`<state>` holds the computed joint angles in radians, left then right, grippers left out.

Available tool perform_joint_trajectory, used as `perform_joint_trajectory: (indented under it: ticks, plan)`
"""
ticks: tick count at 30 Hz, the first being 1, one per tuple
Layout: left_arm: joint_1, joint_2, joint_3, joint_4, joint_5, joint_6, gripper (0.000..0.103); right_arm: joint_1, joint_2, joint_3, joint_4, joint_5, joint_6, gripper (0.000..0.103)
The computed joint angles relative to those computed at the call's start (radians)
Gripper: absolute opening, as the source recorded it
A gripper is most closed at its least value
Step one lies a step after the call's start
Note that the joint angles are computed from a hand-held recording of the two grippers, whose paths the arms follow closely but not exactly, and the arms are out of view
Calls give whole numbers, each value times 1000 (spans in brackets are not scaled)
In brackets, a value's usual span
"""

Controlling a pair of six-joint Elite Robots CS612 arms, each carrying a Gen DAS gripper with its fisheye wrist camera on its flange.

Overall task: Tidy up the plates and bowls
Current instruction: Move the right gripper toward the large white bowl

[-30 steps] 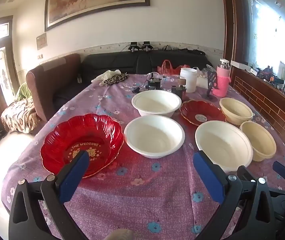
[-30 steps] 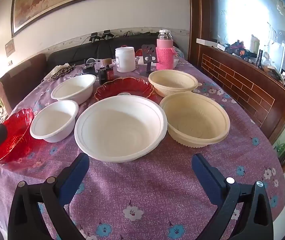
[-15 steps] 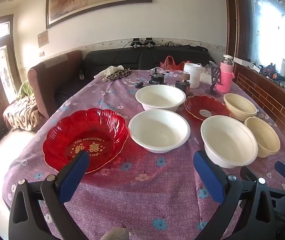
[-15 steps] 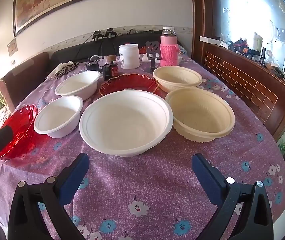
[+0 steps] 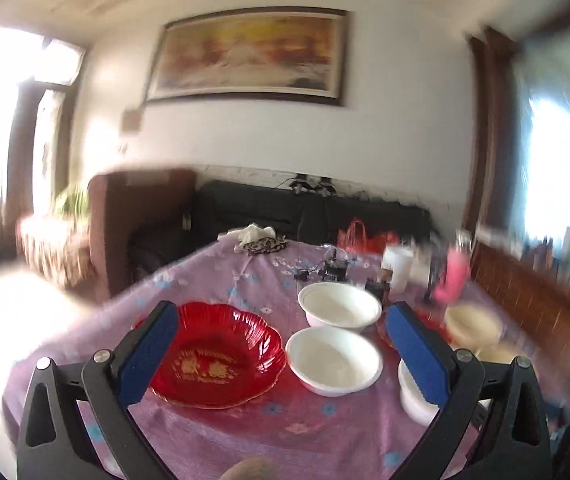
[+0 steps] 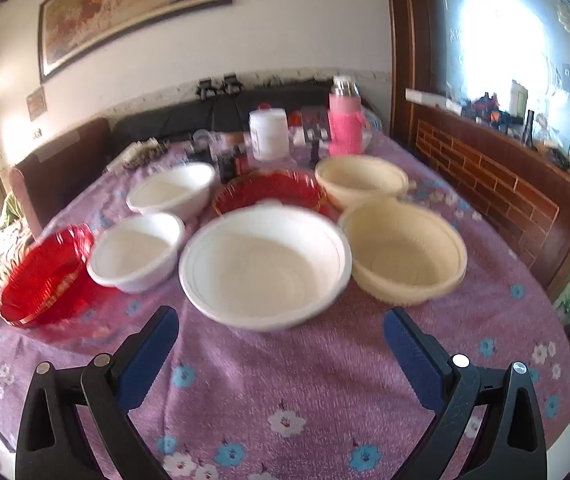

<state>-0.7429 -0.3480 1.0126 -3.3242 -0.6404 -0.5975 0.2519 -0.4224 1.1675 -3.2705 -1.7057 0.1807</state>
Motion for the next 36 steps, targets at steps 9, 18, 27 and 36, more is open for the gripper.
perform_joint_trajectory:
  ticks: [9, 18, 27, 36]
  plan:
    - [25, -83, 124, 88, 49, -118, 103, -5, -3, -3, -40, -9, -6, 102]
    - [75, -76, 66, 278, -343, -97, 103, -33, 5, -10, 35, 17, 61, 102]
    - [86, 78, -239, 571, -642, 38, 103, -55, 14, -24, 85, 11, 100, 102]
    - [80, 149, -356, 741, -643, 22, 103, -82, 17, -30, 133, 16, 159, 102]
